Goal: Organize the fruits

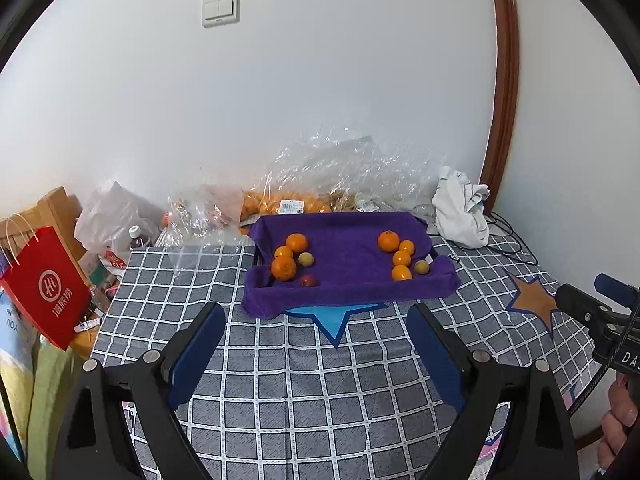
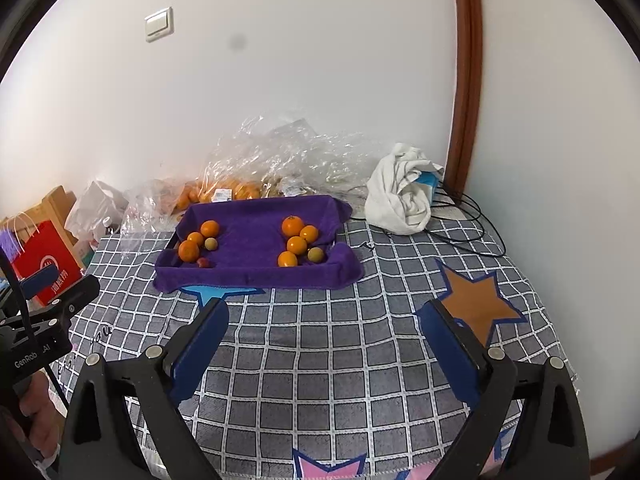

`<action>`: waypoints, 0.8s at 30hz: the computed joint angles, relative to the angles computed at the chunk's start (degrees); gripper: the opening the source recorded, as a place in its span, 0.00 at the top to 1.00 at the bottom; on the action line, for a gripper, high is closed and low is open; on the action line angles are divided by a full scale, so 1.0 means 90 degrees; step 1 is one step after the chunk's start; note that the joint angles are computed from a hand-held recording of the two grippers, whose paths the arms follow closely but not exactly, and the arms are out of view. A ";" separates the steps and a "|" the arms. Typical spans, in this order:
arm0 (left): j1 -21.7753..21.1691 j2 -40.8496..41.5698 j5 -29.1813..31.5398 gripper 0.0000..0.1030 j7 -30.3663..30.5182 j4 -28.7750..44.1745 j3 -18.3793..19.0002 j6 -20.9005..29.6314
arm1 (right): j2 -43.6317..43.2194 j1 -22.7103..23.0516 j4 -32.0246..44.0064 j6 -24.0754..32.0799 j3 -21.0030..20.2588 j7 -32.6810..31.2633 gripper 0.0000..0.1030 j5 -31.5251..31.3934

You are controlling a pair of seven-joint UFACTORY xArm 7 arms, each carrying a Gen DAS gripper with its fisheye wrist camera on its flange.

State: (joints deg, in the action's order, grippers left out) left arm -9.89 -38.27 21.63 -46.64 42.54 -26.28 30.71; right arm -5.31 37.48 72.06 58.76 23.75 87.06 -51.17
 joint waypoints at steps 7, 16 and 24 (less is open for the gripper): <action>0.0024 -0.0094 0.0048 0.10 -0.0097 0.0015 -0.0069 0.0108 | -0.0197 -0.0033 -0.0144 0.0066 0.0064 0.0062 0.07 0.0045; -0.0049 -0.0104 0.0012 0.10 -0.0076 0.0046 -0.0066 0.0148 | -0.0306 -0.0119 -0.0252 0.0043 0.0171 0.0073 0.07 0.0080; -0.0031 -0.0076 0.0006 0.10 -0.0041 0.0052 -0.0048 0.0114 | -0.0298 -0.0125 -0.0260 0.0043 0.0224 0.0084 0.07 0.0098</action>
